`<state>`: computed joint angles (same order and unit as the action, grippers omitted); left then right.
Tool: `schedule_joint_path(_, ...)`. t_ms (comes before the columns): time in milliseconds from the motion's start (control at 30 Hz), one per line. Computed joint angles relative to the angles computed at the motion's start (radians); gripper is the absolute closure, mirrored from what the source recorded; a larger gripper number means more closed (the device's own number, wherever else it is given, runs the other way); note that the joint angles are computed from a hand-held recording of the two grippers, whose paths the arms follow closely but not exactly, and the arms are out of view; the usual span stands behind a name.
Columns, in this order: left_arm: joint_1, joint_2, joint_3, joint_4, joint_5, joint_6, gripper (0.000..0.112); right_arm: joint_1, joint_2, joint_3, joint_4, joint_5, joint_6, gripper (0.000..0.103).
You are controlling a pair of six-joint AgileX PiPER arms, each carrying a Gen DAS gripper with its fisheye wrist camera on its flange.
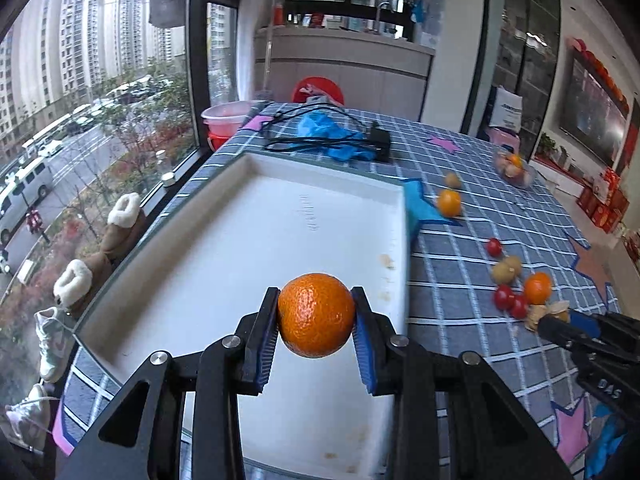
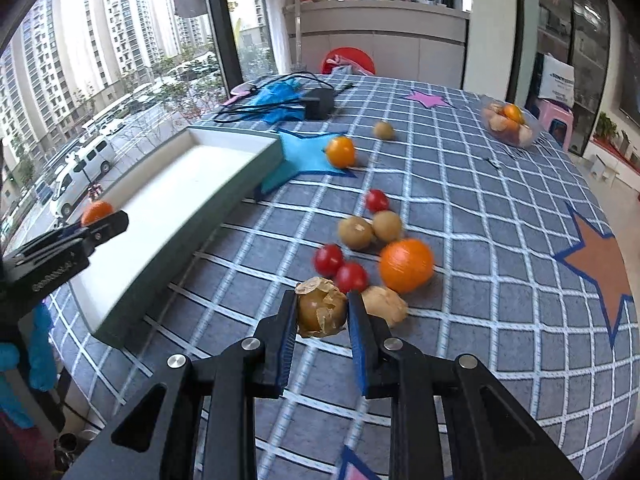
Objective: Organize fruits
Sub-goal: 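Carry the orange with the left tool while the right tool carries the dried fruit over the white tray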
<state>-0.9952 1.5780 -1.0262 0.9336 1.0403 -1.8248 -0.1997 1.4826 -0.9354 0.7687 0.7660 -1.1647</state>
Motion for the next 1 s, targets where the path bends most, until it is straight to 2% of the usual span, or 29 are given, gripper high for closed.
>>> schedule_joint_path(400, 0.079, -0.062, 0.146, 0.005, -0.035, -0.046, 0.075, 0.267, 0.003, -0.036, -0.078, -0.076, 0.173, 0.077)
schedule_joint_path(633, 0.126, -0.098, 0.217, 0.011, -0.087, -0.072, 0.075, 0.414, 0.031, -0.059, -0.137, -0.121, 0.269, 0.077)
schedule_joint_path(1000, 0.156, -0.119, 0.267, 0.036, -0.126, -0.094, 0.075, 0.540, 0.075, -0.101, -0.201, -0.156, 0.358, 0.077)
